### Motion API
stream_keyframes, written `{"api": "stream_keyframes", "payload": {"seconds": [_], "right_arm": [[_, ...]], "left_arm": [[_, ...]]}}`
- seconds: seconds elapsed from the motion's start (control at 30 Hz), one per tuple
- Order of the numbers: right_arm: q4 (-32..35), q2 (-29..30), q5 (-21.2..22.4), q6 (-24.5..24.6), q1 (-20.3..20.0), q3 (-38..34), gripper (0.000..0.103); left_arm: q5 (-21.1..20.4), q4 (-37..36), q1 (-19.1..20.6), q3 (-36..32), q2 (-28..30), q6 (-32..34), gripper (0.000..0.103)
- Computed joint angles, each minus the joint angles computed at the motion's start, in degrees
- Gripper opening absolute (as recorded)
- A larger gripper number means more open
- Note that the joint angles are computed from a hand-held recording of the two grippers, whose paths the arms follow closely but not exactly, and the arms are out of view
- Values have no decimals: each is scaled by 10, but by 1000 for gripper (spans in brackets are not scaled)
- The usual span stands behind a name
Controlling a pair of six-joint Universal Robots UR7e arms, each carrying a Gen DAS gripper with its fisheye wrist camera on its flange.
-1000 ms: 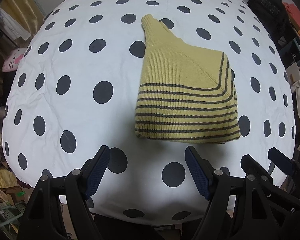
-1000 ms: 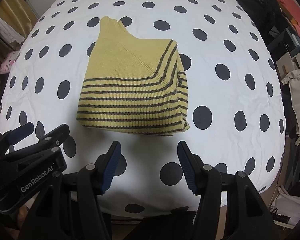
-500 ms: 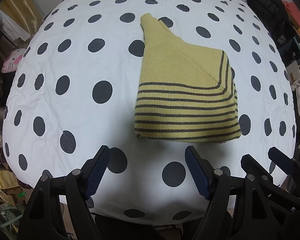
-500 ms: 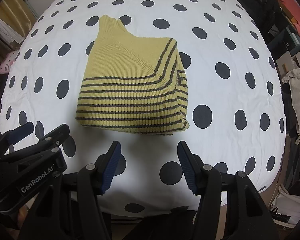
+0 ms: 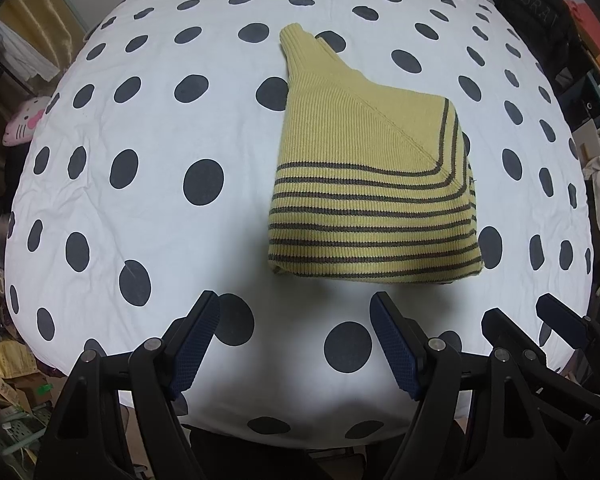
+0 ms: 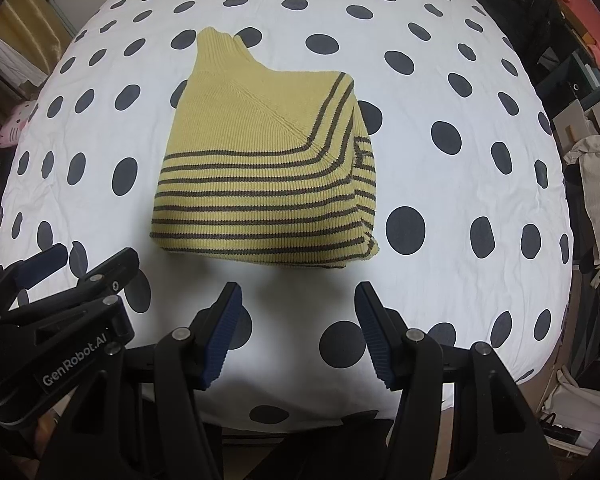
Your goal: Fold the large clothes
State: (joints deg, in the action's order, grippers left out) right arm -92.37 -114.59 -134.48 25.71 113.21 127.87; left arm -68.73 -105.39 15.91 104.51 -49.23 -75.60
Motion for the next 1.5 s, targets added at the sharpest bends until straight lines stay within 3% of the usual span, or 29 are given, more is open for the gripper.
{"api": "stream_keyframes", "payload": {"seconds": [1.5], "right_arm": [[9,3,1,3,-7,-8,60]], "left_arm": [[-2,0,2,-4,4,15,78]]}}
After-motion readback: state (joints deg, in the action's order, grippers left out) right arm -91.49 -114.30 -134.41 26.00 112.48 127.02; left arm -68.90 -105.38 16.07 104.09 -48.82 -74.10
